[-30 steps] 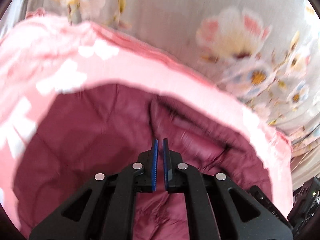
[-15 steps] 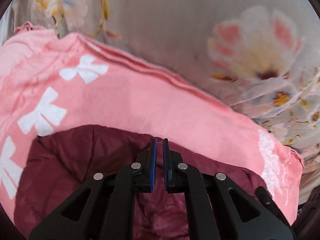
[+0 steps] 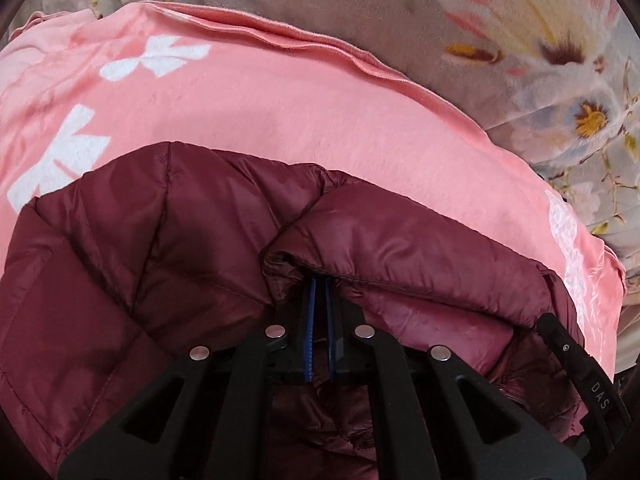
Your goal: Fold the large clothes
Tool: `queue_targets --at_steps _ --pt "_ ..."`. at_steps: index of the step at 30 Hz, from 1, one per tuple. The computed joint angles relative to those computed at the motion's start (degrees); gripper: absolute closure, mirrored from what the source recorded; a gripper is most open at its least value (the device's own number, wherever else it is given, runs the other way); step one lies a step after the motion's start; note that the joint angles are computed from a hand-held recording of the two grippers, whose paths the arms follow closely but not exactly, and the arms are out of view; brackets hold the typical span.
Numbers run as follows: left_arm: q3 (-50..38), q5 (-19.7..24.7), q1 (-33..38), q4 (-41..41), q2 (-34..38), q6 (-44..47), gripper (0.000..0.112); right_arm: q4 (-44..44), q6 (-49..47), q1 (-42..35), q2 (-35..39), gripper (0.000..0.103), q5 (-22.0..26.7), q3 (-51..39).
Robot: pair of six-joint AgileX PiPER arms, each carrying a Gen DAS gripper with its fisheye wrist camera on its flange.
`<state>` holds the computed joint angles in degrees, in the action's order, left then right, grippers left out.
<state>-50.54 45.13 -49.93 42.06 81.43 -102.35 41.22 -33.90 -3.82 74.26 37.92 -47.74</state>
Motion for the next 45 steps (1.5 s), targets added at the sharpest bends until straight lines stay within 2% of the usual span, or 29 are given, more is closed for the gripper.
queue_targets --at_steps 2,6,9,12,14,16,17,19,20,21,24,25,27,30,33,34,35,36,37,40,43,44,45 --pt "0.1 0.8 -0.9 1.4 0.7 -1.3 0.109 -3.2 2.6 1.3 1.2 0.094 -1.2 -0.3" --pt "0.2 1.7 -2.5 4.0 1.1 -3.9 0.109 -5.8 4.6 3.1 2.3 0.095 -3.3 -0.1" --pt "3.2 1.4 -5.5 8.3 -4.3 -9.3 0.109 -10.0 7.8 5.4 1.7 0.095 -5.3 0.2" --pt "3.7 4.0 -7.7 12.1 -9.3 -13.0 0.109 -8.7 6.3 4.6 2.0 0.096 -4.4 -0.1" --pt "2.7 2.7 -5.3 11.0 -10.3 -11.0 0.109 -8.1 5.6 4.0 2.1 0.096 -3.5 -0.5" --pt "1.3 -0.3 -0.3 5.9 -8.2 -4.9 0.109 -7.9 5.5 3.5 1.4 0.095 -2.7 -0.5" --pt "1.2 -2.6 2.3 2.6 -6.7 -2.0 0.109 -5.6 3.3 2.8 0.4 0.087 -2.0 -0.3" --pt "2.4 -7.8 6.7 -2.7 -5.0 1.9 0.109 2.5 -4.4 -0.4 -2.0 0.077 3.0 0.3" --pt "4.6 -11.8 8.3 -3.8 -4.7 1.7 0.109 5.5 -6.9 -2.0 -3.0 0.069 6.0 0.6" --pt "6.2 -13.6 8.3 -2.6 -5.2 -0.2 0.109 7.1 -8.1 -3.0 -3.8 0.066 8.0 1.0" --pt "9.0 -15.7 7.5 -0.1 -6.9 -3.3 0.109 11.1 -10.7 -6.7 -3.3 0.057 15.8 1.3" --pt "9.6 -16.5 7.9 -0.3 -7.4 -3.1 0.109 11.6 -10.5 -7.2 -2.5 0.053 17.0 1.3" --pt "10.8 -17.7 8.4 -0.5 -8.6 -3.5 0.109 12.7 -9.6 -7.8 0.0 0.051 17.4 0.7" --pt "11.8 -18.8 9.5 -1.7 -10.3 -2.6 0.109 14.0 -6.7 -7.8 2.2 0.051 16.3 -1.1" --pt "11.0 -18.0 8.2 1.0 -11.1 -5.8 0.109 14.0 -2.9 -6.5 3.5 0.052 12.7 -2.8" --pt "10.3 -17.7 8.2 1.3 -10.9 -6.0 0.107 13.8 -2.1 -6.0 3.8 0.058 11.7 -3.3" --pt "9.9 -18.0 8.5 0.8 -10.7 -5.5 0.099 13.9 -1.8 -5.5 4.1 0.078 11.0 -3.8" --pt "9.3 -18.8 9.5 -1.1 -10.1 -3.6 0.092 13.9 -1.9 -5.5 4.3 0.090 11.5 -4.4" --pt "8.4 -19.6 10.9 -4.9 -9.4 0.3 0.092 14.1 -2.3 -5.8 4.4 0.102 12.3 -4.9" --pt "7.2 -20.5 12.1 -9.1 -8.9 4.8 0.095 16.4 -5.4 -8.2 2.4 0.102 15.3 -5.7" --pt "7.2 -19.0 10.1 -7.1 -10.8 3.2 0.092 15.1 -5.7 -10.5 1.5 0.099 20.6 -6.9" --pt "7.1 -17.7 9.1 -6.9 -11.5 3.3 0.081 13.9 -5.0 -10.5 1.6 0.092 21.8 -7.0" --pt "7.3 -16.9 8.1 -6.3 -12.0 2.4 0.064 13.4 -5.1 -11.0 1.9 0.089 23.2 -6.7"
